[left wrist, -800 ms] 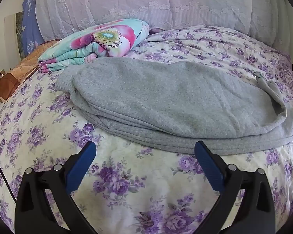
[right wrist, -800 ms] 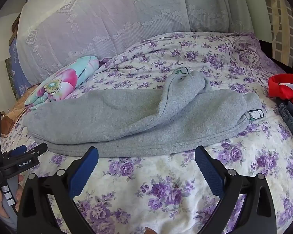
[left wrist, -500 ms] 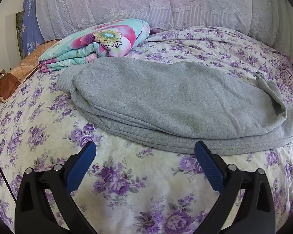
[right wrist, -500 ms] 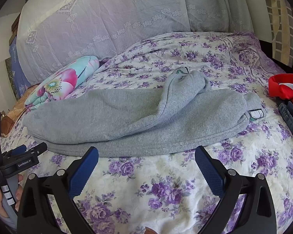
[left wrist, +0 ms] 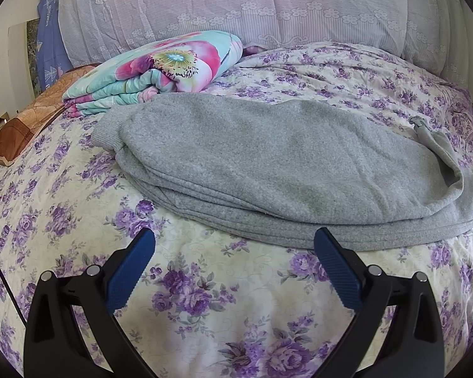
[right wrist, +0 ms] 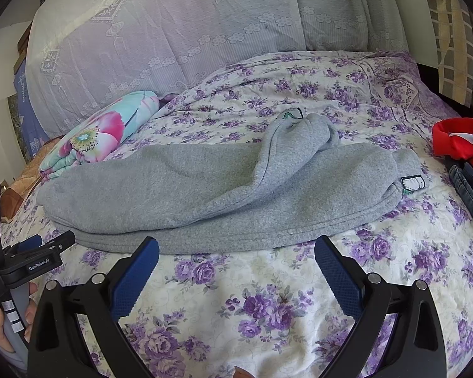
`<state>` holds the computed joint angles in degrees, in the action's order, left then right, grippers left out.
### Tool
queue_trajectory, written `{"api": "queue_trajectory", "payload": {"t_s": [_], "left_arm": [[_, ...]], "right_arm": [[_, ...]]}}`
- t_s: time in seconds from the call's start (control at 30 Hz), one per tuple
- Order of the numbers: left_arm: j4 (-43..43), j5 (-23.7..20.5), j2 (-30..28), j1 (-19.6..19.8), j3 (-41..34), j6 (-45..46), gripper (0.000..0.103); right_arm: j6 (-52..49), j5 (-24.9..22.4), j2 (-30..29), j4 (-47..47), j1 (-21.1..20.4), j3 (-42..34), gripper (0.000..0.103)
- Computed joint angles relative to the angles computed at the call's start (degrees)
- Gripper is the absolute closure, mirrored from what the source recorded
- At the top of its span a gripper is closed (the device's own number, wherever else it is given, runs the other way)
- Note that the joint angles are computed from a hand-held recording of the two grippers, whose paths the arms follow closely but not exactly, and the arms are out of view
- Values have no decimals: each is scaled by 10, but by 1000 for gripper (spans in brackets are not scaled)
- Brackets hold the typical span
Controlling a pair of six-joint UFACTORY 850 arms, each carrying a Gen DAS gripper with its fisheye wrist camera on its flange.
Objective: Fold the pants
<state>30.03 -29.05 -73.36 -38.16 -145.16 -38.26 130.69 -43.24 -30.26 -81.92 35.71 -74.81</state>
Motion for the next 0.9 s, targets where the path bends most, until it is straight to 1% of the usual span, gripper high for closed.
{"api": "queue_trajectory", "payload": {"t_s": [0.43,0.47,0.5,0.53,0.63,0.83,0.9], "left_arm": [[2,0,1,0,1,-2,4],[6,5,4,1,7,-6,4],[5,9,23,6,37,-6,4],[15,21,24,6,43,-14,4],[18,21,30,5,51,-18,4],[16,19,29,5,49,-14,4],[11,13,22,5,36,-10,4]], "right_arm": [[2,2,1,-2,-1,2,4],[2,2,1,-2,-1,1,4],[2,1,1,-2,-1,1,4],[2,1,1,-2,-1,1,4],[2,2,1,-2,-1,1,4],[2,1,1,-2,-1,1,4],[1,1,1,-1,-1,1,4]]}}
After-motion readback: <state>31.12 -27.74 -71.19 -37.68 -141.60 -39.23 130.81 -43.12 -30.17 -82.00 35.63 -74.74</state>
